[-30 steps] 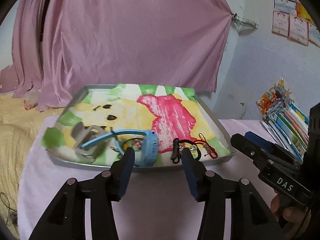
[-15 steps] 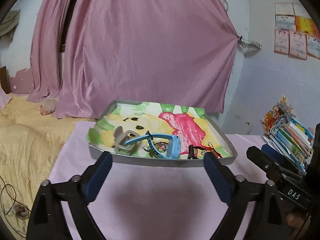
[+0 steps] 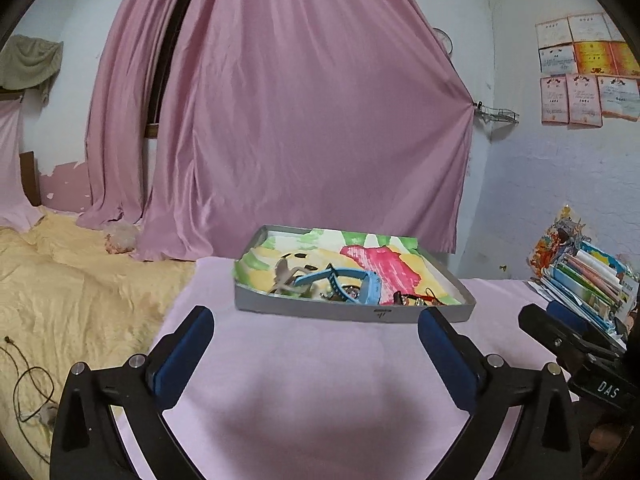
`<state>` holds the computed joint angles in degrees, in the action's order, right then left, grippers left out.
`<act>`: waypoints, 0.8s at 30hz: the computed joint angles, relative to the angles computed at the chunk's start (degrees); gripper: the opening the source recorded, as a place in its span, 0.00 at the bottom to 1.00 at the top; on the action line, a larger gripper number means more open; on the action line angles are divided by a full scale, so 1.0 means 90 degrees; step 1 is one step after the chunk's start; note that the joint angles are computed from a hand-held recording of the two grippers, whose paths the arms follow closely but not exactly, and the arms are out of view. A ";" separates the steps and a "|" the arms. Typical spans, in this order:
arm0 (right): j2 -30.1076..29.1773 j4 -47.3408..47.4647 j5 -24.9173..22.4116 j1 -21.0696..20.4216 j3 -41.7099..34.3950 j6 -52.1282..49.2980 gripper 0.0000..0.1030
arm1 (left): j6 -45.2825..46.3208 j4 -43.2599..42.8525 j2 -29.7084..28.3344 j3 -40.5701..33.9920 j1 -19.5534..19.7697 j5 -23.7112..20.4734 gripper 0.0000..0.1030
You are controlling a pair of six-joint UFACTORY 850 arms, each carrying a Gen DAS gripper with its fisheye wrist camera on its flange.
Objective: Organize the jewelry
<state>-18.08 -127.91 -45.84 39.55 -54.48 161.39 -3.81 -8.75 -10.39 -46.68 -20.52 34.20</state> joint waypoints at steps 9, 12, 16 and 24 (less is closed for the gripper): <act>0.0183 0.0513 -0.0831 0.0649 0.0541 -0.0039 0.98 | 0.0171 -0.0218 0.0497 0.0911 -0.0030 0.0668 1.00; 0.0222 0.0703 -0.1096 0.0869 0.0686 -0.0081 0.99 | 0.0147 -0.0237 0.0645 0.1193 -0.0016 0.0832 1.00; 0.0239 0.0899 -0.1376 0.1108 0.0808 -0.0199 0.99 | 0.0195 -0.0345 0.0783 0.1495 -0.0037 0.1081 1.00; 0.0271 0.1241 -0.2085 0.1589 0.1182 -0.0202 0.99 | 0.0193 -0.0286 0.0867 0.1840 -0.0062 0.1326 1.00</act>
